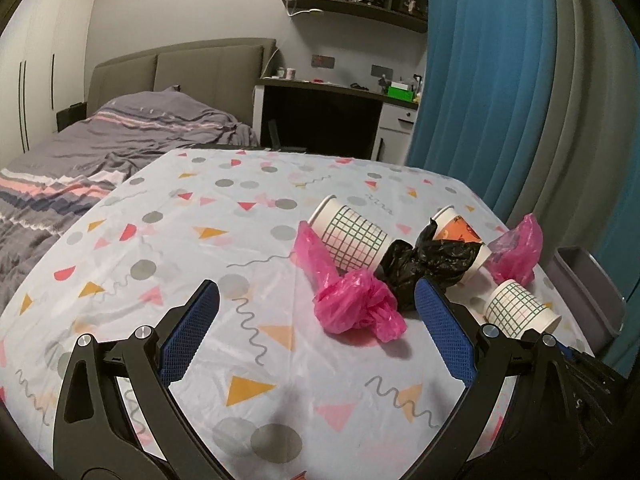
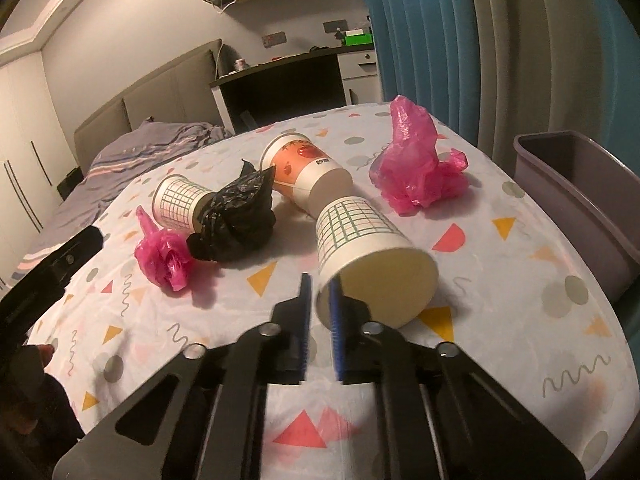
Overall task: Collect trash
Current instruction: 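Grasp the white grid-printed cup with the right tool while the left tool grasps the pink bag, then carry the grid cup and pink bag with both tools over the grey bin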
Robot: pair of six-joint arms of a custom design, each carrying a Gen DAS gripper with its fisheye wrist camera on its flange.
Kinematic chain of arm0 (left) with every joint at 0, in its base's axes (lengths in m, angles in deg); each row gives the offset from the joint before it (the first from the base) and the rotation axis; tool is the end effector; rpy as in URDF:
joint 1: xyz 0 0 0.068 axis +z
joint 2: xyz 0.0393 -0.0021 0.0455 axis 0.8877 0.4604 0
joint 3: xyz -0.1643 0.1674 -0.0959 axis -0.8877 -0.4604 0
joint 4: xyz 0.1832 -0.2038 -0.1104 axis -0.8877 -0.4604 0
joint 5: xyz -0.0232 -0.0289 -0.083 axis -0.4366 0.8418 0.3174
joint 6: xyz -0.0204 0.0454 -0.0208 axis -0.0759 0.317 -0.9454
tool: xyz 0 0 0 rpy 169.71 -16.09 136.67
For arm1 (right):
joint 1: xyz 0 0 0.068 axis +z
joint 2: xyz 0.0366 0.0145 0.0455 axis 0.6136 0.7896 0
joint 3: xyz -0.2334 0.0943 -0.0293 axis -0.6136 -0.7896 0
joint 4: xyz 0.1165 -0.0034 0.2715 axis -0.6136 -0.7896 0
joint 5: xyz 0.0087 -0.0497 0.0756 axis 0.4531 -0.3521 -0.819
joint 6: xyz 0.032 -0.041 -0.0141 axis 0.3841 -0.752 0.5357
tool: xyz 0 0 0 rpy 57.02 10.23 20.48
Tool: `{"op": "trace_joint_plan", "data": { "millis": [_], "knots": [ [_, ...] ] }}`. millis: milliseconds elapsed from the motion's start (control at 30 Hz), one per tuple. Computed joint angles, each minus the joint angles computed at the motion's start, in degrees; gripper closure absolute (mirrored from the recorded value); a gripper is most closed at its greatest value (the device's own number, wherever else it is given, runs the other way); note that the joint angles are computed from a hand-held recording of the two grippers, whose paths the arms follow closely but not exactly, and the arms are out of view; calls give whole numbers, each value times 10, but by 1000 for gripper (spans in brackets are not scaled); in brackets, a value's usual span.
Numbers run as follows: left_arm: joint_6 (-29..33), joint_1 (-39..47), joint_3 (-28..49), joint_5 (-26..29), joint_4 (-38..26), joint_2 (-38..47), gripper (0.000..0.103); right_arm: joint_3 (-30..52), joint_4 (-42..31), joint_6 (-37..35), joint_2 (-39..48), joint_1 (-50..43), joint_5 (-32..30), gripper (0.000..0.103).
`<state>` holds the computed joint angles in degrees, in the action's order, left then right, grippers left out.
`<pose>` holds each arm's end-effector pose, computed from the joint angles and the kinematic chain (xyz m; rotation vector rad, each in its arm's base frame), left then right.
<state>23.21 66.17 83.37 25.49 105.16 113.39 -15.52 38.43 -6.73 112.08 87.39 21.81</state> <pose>0.2852 0.0051 0.0701 0.2311 2.1127 -0.3084 0.2131 0.2127 0.0276 0.4205 2.1680 0.0549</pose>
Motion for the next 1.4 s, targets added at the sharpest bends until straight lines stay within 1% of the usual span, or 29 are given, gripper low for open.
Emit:
{"op": "trace_joint_plan", "data": {
  "millis": [67,367,467,567,667,733,767,833,867,900,933,967,1000,1067,1200,1300,1400],
  "knots": [
    [0,-1,5,0,-4,5,6,-5,-2,-3,-5,7,11,99],
    [1,-21,39,-15,-17,47,7,-59,-18,21,-67,43,68,99],
    [3,-32,56,-30,-14,70,10,-71,-26,29,-84,55,82,99],
    [3,-39,91,-34,-38,101,16,-80,-33,31,-99,69,96,99],
    [6,-46,122,-38,-65,129,27,-89,-32,28,-111,77,104,99],
    [10,-44,139,-26,-90,140,39,-92,-33,26,-119,81,110,99],
    [11,-42,143,-18,-97,144,41,-95,-34,24,-124,84,114,99],
    [13,-40,149,-5,-108,149,52,-102,-31,23,-130,86,115,99],
    [16,-39,151,3,-114,151,55,-105,-30,21,-134,87,117,99],
    [22,-40,151,12,-119,150,64,-107,-29,20,-136,88,117,99],
    [27,-43,148,11,-119,148,70,-110,-30,21,-140,89,118,99],
    [31,-47,145,4,-118,146,71,-112,-33,24,-143,92,121,99],
    [36,-50,139,2,-117,142,74,-115,-36,27,-146,93,122,99],
    [37,-51,134,4,-118,136,78,-119,-48,40,-153,102,128,99],
    [33,-37,98,22,-103,106,81,-126,-83,57,-173,115,146,99],
    [27,-21,47,41,-86,49,82,-135,-119,82,-194,129,162,99],
    [27,-18,8,54,-83,-12,82,-148,-153,109,-222,140,178,99]
  ]
}}
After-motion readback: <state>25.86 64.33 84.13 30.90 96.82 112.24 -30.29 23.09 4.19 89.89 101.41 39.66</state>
